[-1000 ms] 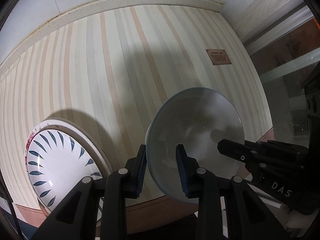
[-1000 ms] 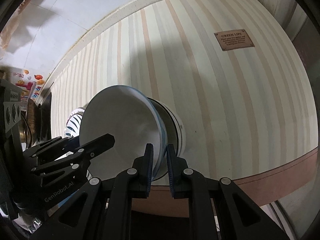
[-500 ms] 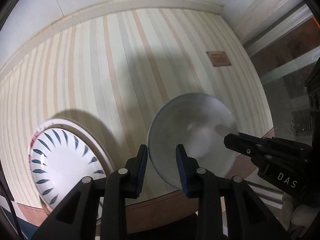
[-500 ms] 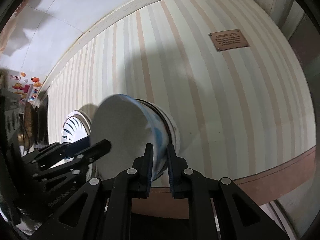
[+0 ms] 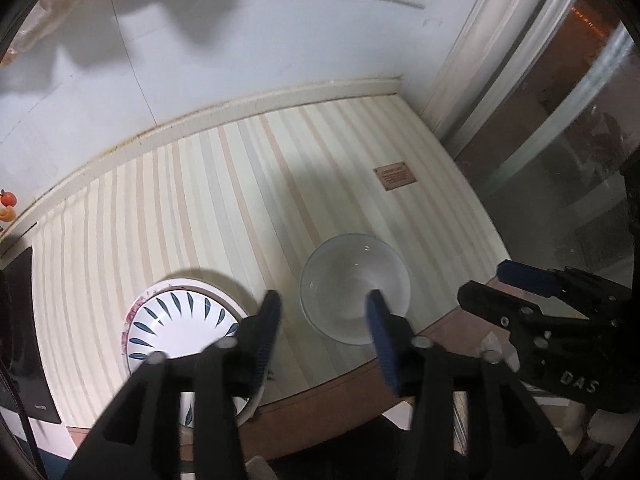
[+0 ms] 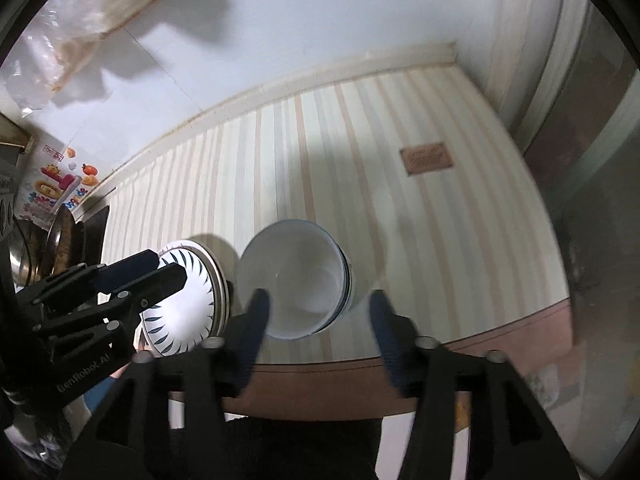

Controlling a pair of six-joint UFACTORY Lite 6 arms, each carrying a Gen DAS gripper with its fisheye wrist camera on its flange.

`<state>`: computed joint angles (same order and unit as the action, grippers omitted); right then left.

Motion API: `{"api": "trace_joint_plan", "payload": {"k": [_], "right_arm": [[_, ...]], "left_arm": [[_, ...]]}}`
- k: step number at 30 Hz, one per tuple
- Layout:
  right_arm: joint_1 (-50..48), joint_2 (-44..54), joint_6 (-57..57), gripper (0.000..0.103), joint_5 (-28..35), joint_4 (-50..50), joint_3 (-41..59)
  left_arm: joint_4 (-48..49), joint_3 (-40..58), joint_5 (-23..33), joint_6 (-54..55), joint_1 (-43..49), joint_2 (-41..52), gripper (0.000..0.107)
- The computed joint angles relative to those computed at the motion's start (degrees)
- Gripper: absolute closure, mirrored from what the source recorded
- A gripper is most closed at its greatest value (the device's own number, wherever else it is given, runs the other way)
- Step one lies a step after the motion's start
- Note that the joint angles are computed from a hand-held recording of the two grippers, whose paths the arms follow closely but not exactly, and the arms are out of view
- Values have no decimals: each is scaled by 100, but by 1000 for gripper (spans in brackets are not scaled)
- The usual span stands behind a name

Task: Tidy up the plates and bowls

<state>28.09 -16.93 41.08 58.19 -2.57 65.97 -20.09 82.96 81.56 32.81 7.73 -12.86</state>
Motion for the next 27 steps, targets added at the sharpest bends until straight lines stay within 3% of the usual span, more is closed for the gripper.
{"api": "trace_joint_plan", "payload": {"k": [1,3,8,17,21,24,27], "right_arm": [[147,-69,189,35,116,-129,88],[512,-192,666,24,438,-473,331],[1398,-308,1654,18,1308,-1221,918],[3042,-119,2831,14,2746,-2262,2072],[3328,-54,3030,12,3035,-2479,2387],[3282,-100,3009,11,3048,-2503,2389],[2740,-368,2705,11,2562,-2166,1909]], "left_arm": [[-64,128,114,89,113,14,42],[-204,384,338,239,337,21,36],[-556,894,907,498,826,75,21],[-1059,1634,1750,739,1478,127,19],[-1177,1761,1908,766,1597,165,19],[-1102,1560,1678,722,1470,100,19],[-810,1005,1124,608,1120,-50,19]]}}
